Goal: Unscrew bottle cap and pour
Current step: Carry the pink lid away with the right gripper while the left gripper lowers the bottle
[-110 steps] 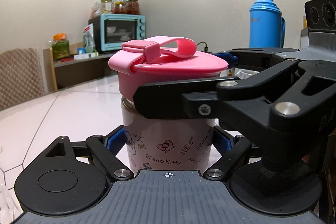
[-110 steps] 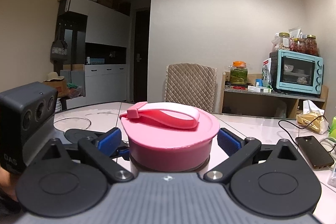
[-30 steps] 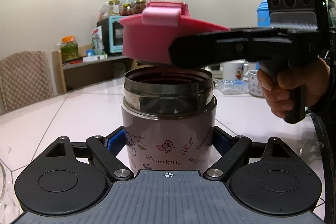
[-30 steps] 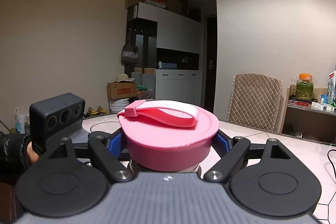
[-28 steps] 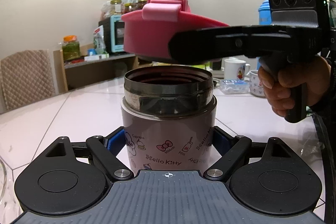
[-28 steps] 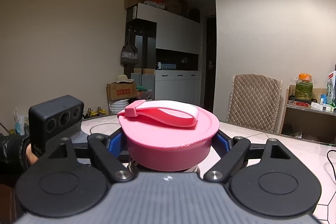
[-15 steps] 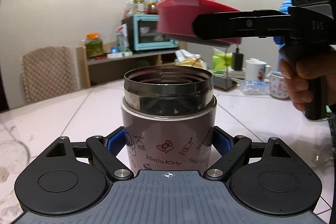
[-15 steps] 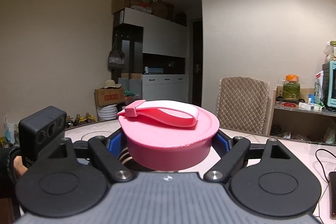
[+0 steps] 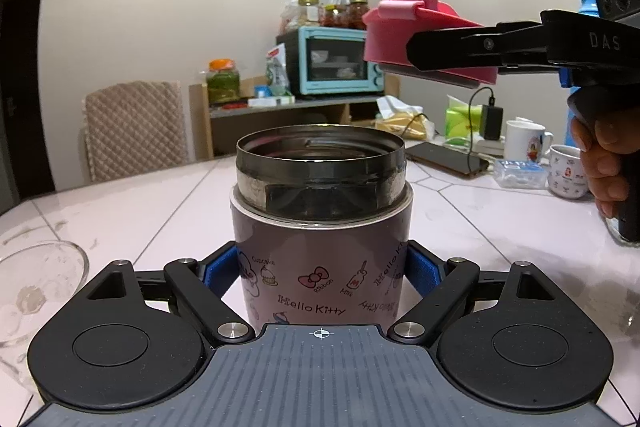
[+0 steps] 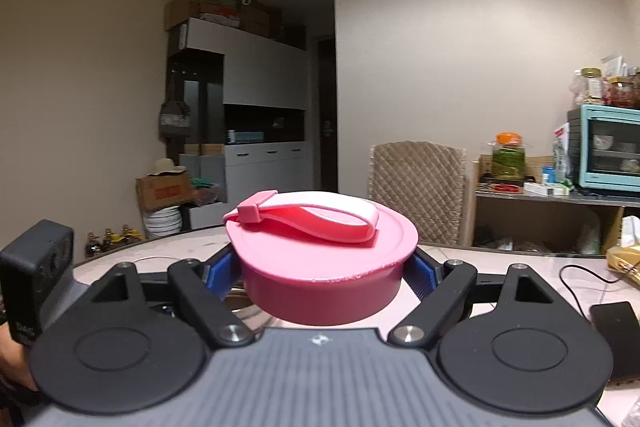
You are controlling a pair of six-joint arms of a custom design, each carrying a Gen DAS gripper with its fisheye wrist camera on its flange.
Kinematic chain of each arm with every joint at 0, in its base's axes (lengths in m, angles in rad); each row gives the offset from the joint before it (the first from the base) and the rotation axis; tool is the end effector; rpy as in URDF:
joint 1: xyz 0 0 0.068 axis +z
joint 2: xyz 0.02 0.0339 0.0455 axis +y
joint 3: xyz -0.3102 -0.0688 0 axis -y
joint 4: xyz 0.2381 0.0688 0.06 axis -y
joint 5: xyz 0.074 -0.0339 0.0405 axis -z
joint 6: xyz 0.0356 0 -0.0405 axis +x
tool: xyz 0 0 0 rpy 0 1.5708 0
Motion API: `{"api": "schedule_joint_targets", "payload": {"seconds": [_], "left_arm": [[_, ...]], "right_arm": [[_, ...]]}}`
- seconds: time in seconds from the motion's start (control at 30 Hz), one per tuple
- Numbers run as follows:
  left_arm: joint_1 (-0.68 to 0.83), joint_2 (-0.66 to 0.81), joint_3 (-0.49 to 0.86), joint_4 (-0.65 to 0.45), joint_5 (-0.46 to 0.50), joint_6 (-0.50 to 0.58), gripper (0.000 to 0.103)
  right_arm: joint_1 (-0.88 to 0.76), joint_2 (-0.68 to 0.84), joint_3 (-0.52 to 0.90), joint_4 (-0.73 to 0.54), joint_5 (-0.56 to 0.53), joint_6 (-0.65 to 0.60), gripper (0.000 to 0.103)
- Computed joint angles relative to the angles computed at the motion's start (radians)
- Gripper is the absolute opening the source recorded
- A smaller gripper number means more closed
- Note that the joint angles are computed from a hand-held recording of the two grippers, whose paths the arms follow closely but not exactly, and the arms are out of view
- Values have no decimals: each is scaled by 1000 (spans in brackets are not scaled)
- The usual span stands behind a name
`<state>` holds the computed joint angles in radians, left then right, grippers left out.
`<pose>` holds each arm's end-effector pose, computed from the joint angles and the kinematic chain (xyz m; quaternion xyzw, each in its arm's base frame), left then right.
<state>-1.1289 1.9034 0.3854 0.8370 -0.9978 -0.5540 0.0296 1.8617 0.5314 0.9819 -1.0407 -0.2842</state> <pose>0.1409 -0.2279 0.1134 0.0273 0.8185 0.0060 0.5738 0.3094 0.0399 0.1623 -0.3928 0.6573 0.3407 0.5456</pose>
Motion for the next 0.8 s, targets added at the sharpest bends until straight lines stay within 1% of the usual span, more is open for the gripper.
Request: {"api": "schedule_joint_targets", "payload": {"seconds": [0.1,0.3,0.47,0.53,0.8], "left_arm": [[5,8,12,-12,-9,-9,90],[3,14,38,-69,-34,-64,90],[-6,17,73,-148,-57,-118,90],[-12,10,93,-210,-62,-157,90],[-23,3,146,-350,-82,-246,90]], "right_arm": [[-4,-6,-24,30,38,11,85],[-23,-8,-70,93,73,34,85],[-35,-7,-107,125,98,30,85],[-40,-8,-119,129,108,28,85],[-47,-5,-160,154,155,32,85]]}}
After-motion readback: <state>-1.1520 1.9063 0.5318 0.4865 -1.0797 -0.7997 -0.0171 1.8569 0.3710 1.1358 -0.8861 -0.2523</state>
